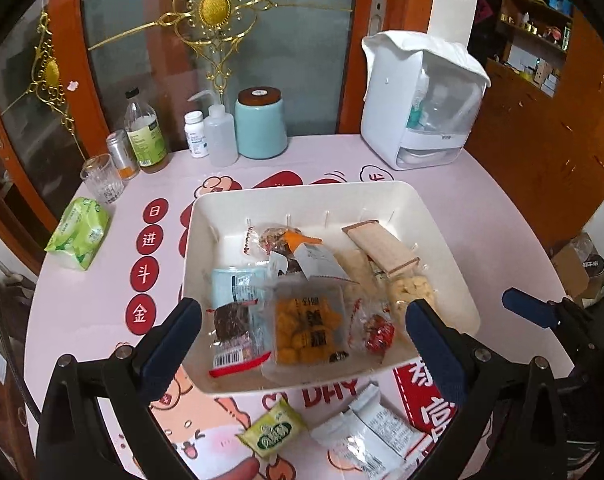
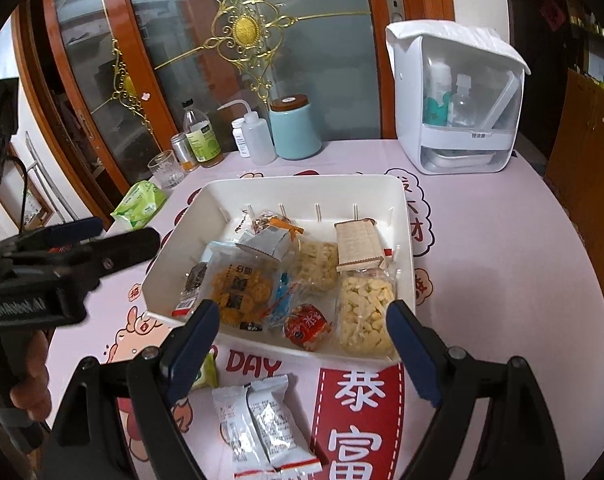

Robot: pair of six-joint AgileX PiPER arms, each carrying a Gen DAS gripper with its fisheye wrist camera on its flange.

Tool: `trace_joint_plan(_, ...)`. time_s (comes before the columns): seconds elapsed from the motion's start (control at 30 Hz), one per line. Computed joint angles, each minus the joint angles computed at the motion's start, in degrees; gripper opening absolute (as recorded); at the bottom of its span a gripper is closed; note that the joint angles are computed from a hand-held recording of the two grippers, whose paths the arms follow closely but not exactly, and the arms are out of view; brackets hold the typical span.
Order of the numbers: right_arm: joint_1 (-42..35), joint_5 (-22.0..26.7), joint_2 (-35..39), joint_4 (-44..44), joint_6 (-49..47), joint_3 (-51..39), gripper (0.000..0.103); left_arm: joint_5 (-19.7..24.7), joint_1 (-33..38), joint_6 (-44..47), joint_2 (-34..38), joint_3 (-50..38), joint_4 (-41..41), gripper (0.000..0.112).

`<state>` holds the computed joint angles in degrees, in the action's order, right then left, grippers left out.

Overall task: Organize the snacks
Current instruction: 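Move both tools back to the green packet and white bag on the table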

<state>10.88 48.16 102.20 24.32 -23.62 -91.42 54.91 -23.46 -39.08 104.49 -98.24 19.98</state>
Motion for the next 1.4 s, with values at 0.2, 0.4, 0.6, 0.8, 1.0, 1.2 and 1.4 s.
trace_joint_plan(0.2,-0.7,0.18,-3.75,1.27,-3.36,3.65,0.086,2.14,-3.9,-5.4,-6.28,3.32,5.86,0.102)
trace_joint_plan(0.4,-0.76,0.4,-6.25,2.45,-5.99,7.22,0.086,6.67,-8.19,-8.23,-10.6,6.58,11.47,0.102)
trace_joint_plan(0.6,-0.82,0.43,-8.75,3.43,-7.71,11.32,0.086,8.09,-11.36,-12.13,-14.61,13.12,14.2,0.102)
trace_joint_plan(0.8,-0.55,0.0,-10.06,3.43,-8.5,15.32,0.086,7.38,-13.72,-14.31,-17.03,20.4,13.31,0.102)
trace_joint_plan(1.0,-0.01,-0.52,-9.07,1.77,-7.46,18.9,0.086,4.88,-15.23,-16.3,-17.36,27.09,11.46,0.102)
trace_joint_plan(1.2,1.45,-1.55,-6.86,-0.19,-5.46,21.47,0.086,0.52,-13.28,-12.9,-14.86,31.74,6.74,0.102)
trace_joint_plan(1.4,3.55,-3.15,-3.74,-2.35,-3.13,22.15,0.086,-4.43,-9.49,-6.18,-12.0,34.44,1.66,0.102)
